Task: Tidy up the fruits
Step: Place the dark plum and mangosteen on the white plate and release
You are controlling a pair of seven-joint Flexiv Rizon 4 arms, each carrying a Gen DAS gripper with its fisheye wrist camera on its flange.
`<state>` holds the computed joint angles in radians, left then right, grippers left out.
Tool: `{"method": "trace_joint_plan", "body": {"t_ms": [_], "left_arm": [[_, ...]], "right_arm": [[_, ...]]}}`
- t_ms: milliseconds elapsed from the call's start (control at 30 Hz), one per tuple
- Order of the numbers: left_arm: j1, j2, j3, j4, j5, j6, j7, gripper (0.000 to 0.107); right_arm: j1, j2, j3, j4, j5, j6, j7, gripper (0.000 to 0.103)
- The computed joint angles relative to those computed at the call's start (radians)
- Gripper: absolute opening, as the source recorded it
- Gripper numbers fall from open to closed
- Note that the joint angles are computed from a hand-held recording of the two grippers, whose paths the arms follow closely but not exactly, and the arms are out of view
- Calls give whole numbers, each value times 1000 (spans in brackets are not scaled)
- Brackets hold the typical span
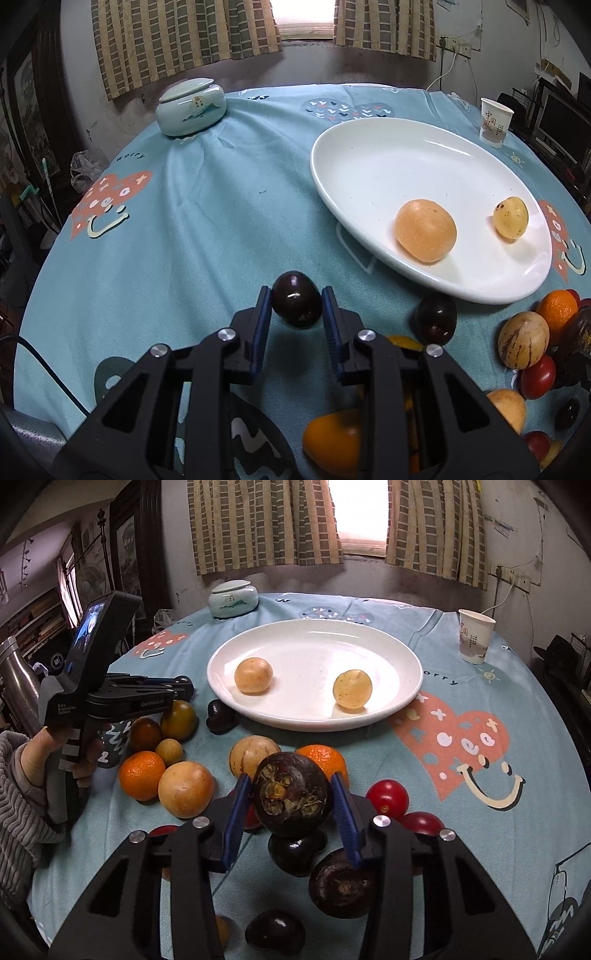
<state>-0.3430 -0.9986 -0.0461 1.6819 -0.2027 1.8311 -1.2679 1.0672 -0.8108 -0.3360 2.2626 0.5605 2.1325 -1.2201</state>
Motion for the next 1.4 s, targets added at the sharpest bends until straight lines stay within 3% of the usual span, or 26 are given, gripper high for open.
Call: {"method": "trace_joint_plan", "body": {"t_ms": [67,167,267,367,467,600,733,867,967,1300,1333,1367,1400], "left_arm": [[12,2,-12,7,5,10,-4,28],[82,17,-89,55,63,118,-17,27],[99,40,-110,94,92,193,-35,27],[177,75,-204,121,158,187,-64,27],[139,104,-194,103,158,187,-73,27],[46,82,-143,-8,91,109,-57,28],[-112,-5,31,-174,-49,-28,-50,28],[-145,-68,82,-268,-70,-123,-56,28],[-87,-76,10,-291,-45,-179,-46,28],[-26,-96,-55,-351,-14,-355,-59,31],[-21,-95,-60,-349,-11,-352,-61,40],[-24,-94,-54,-347,-9,-346,-71,58],[-20,-90,-60,-338,-3,-327,-72,63]], "right_arm": [[-35,8,32,3,-11,23,7,44],[-94,23,87,13,-10,93,9,44],[-120,36,117,14,24,134,-6,44],[-201,72,168,15,5,166,-17,44],[-265,144,161,-6,-14,135,-49,44],[-295,182,85,-108,-30,15,-102,44],[-387,98,117,-218,-110,-66,-44,44],[-431,22,118,-288,-215,-178,21,44],[-443,-3,106,-310,-278,-229,56,44],[-503,-28,130,-330,-456,-301,170,47],[-497,-30,121,-327,-461,-297,184,58],[-493,-29,114,-322,-465,-288,195,68],[-479,-29,98,-312,-462,-269,203,68]]}}
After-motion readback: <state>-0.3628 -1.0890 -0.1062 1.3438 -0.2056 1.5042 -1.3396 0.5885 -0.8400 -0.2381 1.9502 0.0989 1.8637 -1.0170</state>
